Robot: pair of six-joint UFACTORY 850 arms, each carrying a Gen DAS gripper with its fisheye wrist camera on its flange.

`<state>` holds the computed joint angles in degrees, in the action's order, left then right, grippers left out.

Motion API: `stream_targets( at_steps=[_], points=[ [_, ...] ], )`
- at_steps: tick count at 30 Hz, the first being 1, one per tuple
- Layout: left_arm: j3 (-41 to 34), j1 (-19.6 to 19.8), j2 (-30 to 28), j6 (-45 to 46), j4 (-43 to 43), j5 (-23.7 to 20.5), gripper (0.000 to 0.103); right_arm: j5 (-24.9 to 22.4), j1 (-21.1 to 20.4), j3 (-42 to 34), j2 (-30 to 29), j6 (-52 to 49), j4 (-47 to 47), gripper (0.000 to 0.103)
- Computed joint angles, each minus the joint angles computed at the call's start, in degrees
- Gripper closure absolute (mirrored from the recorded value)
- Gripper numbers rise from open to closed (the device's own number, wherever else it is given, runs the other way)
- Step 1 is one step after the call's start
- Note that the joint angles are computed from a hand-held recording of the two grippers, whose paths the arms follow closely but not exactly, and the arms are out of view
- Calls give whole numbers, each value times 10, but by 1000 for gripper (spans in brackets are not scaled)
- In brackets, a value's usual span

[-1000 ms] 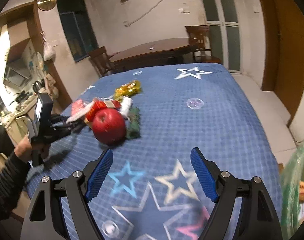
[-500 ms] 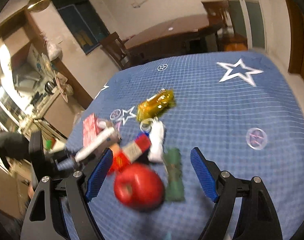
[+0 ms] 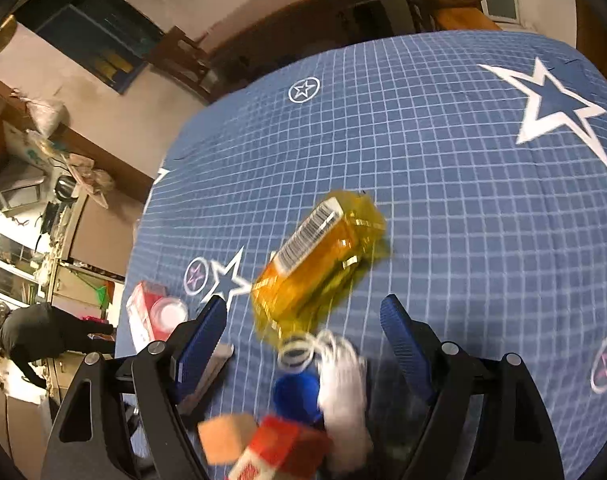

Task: Collect trash
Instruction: 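Grasp the white toothpaste box with the left gripper, then grasp the yellow plastic bag with the right gripper and lift it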

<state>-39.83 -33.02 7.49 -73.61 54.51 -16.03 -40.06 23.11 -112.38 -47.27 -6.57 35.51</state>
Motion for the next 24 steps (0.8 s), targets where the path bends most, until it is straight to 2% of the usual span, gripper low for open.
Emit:
stream_targets(
  at_steps=[5, 7, 10, 13, 15, 17, 20, 24],
  points=[
    [7, 5, 5, -9, 6, 8, 78, -42, 12, -100, -62, 60, -75, 23],
    [7, 7, 4, -12, 8, 10, 78, -59, 16, -140, -88, 74, -97, 26],
    [3, 12, -3, -13, 11, 10, 78, -68, 22, -174, -109, 73, -106, 37],
    [3, 10, -11, -49, 43, 6, 81, -51, 30, -169, -106, 66, -115, 49],
    [6, 5, -12, -91, 78, 2, 81, -6, 35, -129, -82, 49, -111, 55],
    [10, 1, -10, -130, 111, -1, 82, 30, 38, -93, -58, 34, -106, 57],
    [15, -4, -5, -168, 141, -7, 83, 107, 44, 4, 9, 6, -100, 58],
    [26, -18, 12, -239, 196, -29, 85, 233, 61, 159, 120, -15, -127, 59]
  ],
)
